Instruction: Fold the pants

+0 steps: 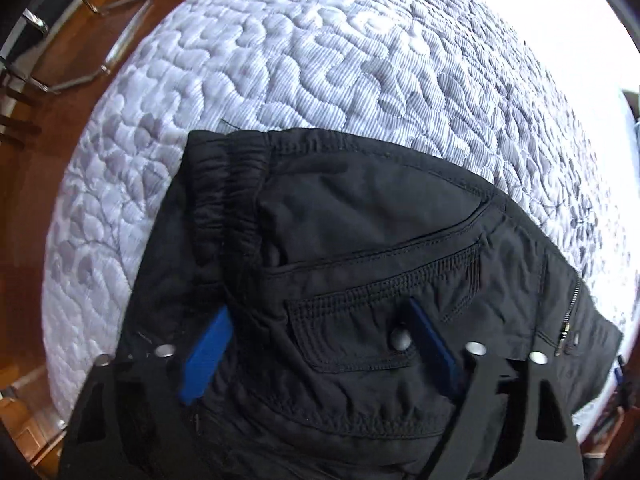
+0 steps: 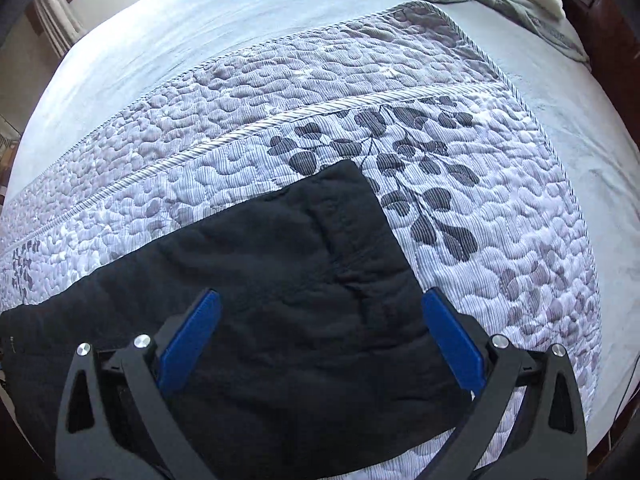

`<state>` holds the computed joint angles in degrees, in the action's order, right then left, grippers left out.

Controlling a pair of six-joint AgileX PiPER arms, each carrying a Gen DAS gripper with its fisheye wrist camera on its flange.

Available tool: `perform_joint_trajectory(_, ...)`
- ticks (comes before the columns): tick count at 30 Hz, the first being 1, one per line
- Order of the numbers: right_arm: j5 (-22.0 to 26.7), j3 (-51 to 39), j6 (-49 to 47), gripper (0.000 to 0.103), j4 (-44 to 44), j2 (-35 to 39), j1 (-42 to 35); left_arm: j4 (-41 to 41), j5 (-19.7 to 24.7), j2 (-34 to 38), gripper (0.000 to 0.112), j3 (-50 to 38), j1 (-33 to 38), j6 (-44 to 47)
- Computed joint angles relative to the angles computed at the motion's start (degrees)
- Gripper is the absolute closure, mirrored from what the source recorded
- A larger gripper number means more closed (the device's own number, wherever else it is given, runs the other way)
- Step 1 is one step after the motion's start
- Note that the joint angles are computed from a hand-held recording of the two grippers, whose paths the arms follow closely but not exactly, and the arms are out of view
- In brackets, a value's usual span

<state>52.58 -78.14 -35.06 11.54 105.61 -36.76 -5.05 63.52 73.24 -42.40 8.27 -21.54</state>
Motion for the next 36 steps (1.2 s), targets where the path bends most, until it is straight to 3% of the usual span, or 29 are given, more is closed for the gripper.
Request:
perform_joint_trajectory(1,-0.5,-0.2,-0.2,0.002,0.1,0.3,0.1,-0.2,-0.2,0.2,0.054,-0.4,-1.3,-1.1)
perform_joint_trajectory(2,-0.7,-0.4,-0.2,0.002,0.3,0.7,0.0,0.1,0.4,0.1,0.061,-1.1,-3.1,-2.3)
perform_joint_trajectory(4,-0.2,-1.6,-0.8,0.002,1.8,1.7,-0.6,1.1,1.7,0.6,0.086,-3.6,-7.0,-4.9)
perform_joint_trajectory(6,1.3,-3.5,-1.7,0.002,4.1,3.1,-1.4,2.0,2.4,1.0,0.099,-5.5,-10.8,-7.4)
perform_joint_trajectory(12,7.6,-11.7,-1.1,0.002,4.1,8.2,-0.2,7.8,5.8,2.4,0.102,-10.3,-24.6,-20.1)
perform_joint_trajectory(21,8.1,-16.2,8.7,0.002,-11.1,15.7,8.0,8.2,2.6,3.5,0.101,-8.7,-24.1,-18.1)
perform_joint_trajectory(24,2.5,-11.3,7.6,0.002,-9.7,14.0,7.5,8.3,0.7,3.3,0.100,-6.9,-21.8,-16.5)
perform_joint_trajectory(26,0.7,-9.4,5.3,0.009,-7.9,13.0,6.6,8.1,0.6,2.8,0.100,-6.7,-21.4,-16.7)
perform_joint_trajectory(27,0.2,-8.6,3.7,0.027,-6.4,12.4,5.9,8.1,-0.3,2.3,0.100,-5.6,-20.3,-15.8)
perform_joint_trajectory(28,0.4,-8.4,1.8,0.056,-4.4,11.8,5.0,8.0,-2.0,1.9,0.100,-3.9,-17.1,-12.9)
perform_joint_trajectory(30,6.2,-11.0,-2.7,0.090,3.4,12.3,1.8,7.8,-3.0,0.2,0.101,-2.1,-14.6,-10.9)
perform_joint_trajectory(31,7.4,-11.1,-3.7,0.091,5.5,11.8,1.0,8.0,-3.0,-0.6,0.101,-1.8,-14.4,-11.2)
perform_joint_trajectory(34,2.6,-5.4,-7.5,0.094,4.8,6.8,1.7,8.2,-2.9,-4.3,0.101,-0.4,-13.3,-11.6)
perform_joint_trajectory(36,2.0,-3.2,-10.9,0.094,7.7,3.6,0.2,8.5,-2.1,-7.4,0.101,-0.1,-13.2,-12.3)
